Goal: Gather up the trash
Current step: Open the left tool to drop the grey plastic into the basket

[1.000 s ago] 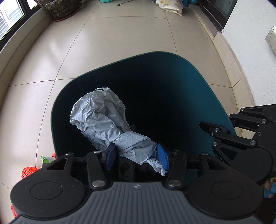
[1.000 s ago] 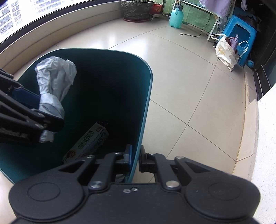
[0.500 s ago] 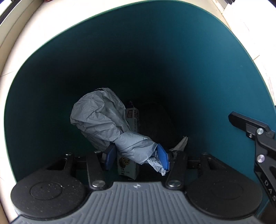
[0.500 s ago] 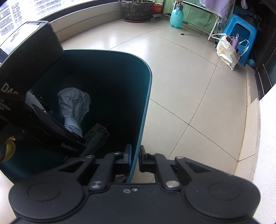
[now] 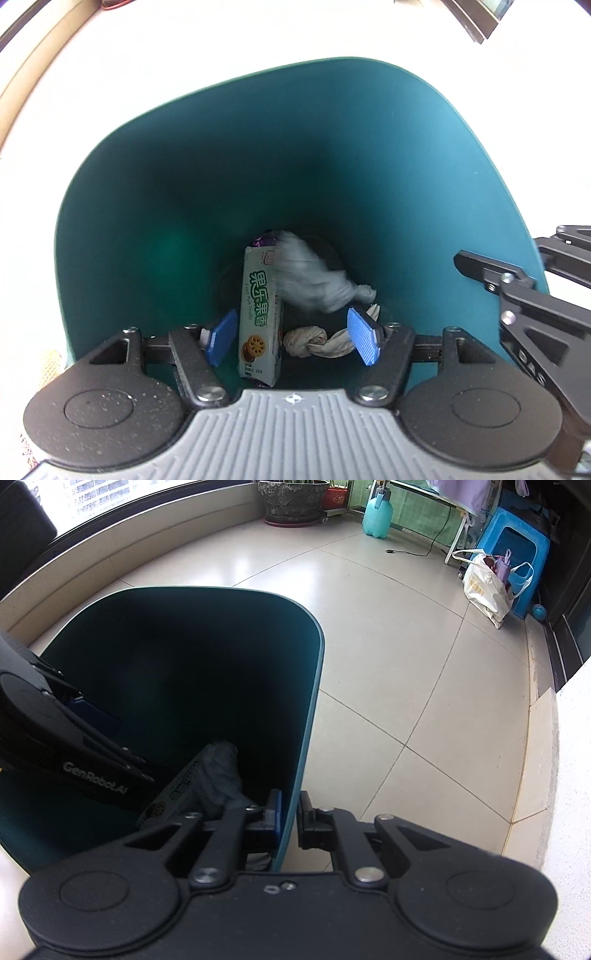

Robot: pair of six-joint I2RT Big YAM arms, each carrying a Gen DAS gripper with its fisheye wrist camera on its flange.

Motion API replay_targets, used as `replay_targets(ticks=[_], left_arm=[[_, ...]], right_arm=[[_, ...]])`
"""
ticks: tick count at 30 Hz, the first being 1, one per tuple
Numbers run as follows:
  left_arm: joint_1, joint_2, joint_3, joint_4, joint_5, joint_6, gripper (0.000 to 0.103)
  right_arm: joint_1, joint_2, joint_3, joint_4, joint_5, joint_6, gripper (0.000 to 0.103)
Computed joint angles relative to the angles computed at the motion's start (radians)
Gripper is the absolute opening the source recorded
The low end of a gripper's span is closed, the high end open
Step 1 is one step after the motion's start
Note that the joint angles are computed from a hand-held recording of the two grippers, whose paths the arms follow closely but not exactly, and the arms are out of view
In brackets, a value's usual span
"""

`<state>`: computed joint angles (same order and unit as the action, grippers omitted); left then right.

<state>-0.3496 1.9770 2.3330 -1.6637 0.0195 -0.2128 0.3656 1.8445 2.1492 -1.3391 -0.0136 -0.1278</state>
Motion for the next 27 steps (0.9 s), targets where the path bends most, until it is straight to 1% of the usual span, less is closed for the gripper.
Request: replay_targets(ticks=[8, 13, 14, 17, 19, 20, 22, 23, 27], left_arm=[[0.005, -0.093, -0.075, 0.050, -0.008, 0.016, 0.065], [0.015, -0.159, -0.136, 0.094, -0.011, 0.021, 0.065], [0.018, -0.184, -0.165, 0.111, -0.019, 0.017, 0.065], [0.026, -0.227, -0.200, 0.141, -0.029, 0.020, 0.065], [0.038, -0.272, -0.239, 0.168, -0.027, 0.020, 0.065], [0.045, -0.287, -0.251, 0.174, -0.024, 0.019, 0.066], [0.057, -0.314, -0.279, 0.190, -0.021, 0.008, 0.070], [0.062, -0.333, -0.307, 0.212, -0.020, -0.001, 0.071], [0.086, -0.379, -0.364, 0.248, -0.023, -0.008, 0.071]], right_arm=[[0.002, 0.003, 0.004, -0.003, 0.005, -0.001, 0.007], [0.003, 0.004, 0.005, -0.005, 0.005, 0.001, 0.007], [0.003, 0.005, 0.006, -0.006, 0.005, 0.002, 0.007], [0.003, 0.007, 0.011, -0.011, 0.004, 0.001, 0.007], [0.003, 0.010, 0.015, -0.016, 0.003, 0.001, 0.007], [0.003, 0.011, 0.019, -0.018, 0.004, 0.001, 0.007], [0.003, 0.014, 0.024, -0.023, 0.004, 0.000, 0.007], [0.003, 0.015, 0.026, -0.025, 0.003, 0.000, 0.007], [0.003, 0.023, 0.040, -0.035, 0.004, 0.003, 0.007]])
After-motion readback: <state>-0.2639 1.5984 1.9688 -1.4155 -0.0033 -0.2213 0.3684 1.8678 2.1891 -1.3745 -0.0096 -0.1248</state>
